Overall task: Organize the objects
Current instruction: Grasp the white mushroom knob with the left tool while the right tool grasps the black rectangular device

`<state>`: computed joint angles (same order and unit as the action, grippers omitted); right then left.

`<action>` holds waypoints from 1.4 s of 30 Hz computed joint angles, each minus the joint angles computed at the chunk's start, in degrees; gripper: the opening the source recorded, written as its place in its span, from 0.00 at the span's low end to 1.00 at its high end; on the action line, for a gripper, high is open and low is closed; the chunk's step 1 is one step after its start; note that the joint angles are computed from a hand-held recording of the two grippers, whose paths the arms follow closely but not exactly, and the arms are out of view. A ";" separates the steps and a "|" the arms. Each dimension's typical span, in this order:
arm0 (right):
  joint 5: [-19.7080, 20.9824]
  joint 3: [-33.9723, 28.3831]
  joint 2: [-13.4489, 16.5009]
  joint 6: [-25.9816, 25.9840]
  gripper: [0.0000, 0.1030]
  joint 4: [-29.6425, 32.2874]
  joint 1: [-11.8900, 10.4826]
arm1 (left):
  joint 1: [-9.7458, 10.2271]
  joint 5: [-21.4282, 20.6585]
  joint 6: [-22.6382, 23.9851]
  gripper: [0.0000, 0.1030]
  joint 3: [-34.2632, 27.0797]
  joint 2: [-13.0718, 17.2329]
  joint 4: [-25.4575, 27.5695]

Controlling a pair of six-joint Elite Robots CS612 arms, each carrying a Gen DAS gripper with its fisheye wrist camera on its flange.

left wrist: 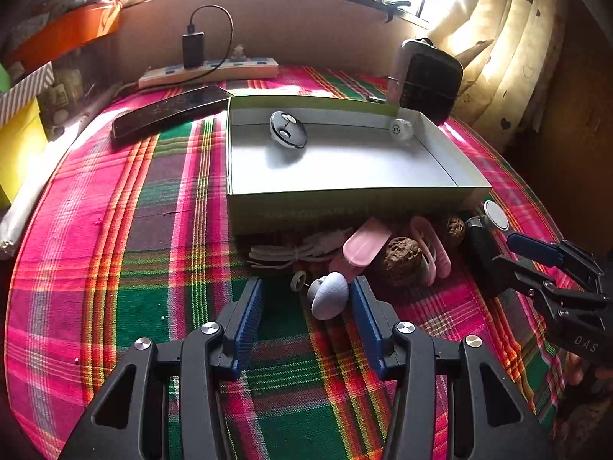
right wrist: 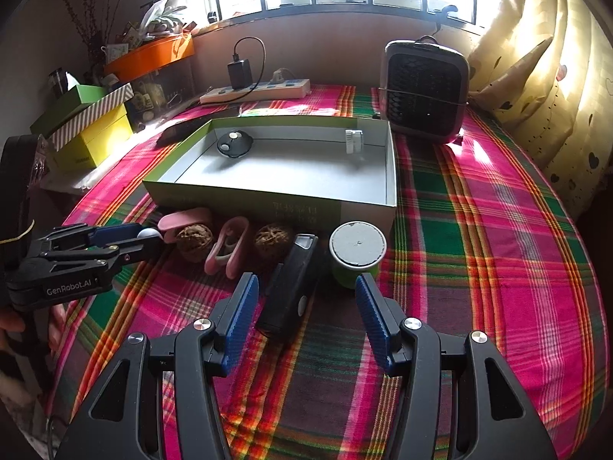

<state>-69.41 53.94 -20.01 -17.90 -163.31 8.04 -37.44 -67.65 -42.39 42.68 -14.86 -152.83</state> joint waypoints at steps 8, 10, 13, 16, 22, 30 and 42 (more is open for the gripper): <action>-2.93 -1.45 0.68 -1.45 0.52 2.43 0.72 | 0.05 0.48 0.80 0.44 -0.76 0.39 0.26; -3.17 -2.10 0.89 -1.86 0.52 3.83 0.80 | 0.11 0.32 0.71 0.44 -0.64 0.37 -0.06; -4.01 -2.92 1.19 -1.93 0.52 5.08 0.96 | 0.18 -0.01 0.48 0.44 -0.59 0.43 -0.67; -4.52 -3.50 1.42 -2.05 0.52 5.89 1.08 | 0.18 0.01 0.47 0.44 -0.71 0.50 -0.66; -5.47 -3.47 1.42 -1.80 0.52 5.68 1.24 | 0.16 0.26 0.33 0.42 -0.87 0.55 -0.36; -5.75 -3.19 1.30 -1.37 0.52 5.38 1.21 | 0.23 0.55 -0.31 0.30 -0.37 0.33 -0.57; -5.02 -3.22 1.34 -0.98 0.33 5.10 1.10 | 0.20 0.45 -0.24 0.28 -0.35 0.35 -0.66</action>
<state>-74.43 50.72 -18.67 -18.88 -158.21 9.15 -37.24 -67.20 -42.63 42.33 -14.50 -153.49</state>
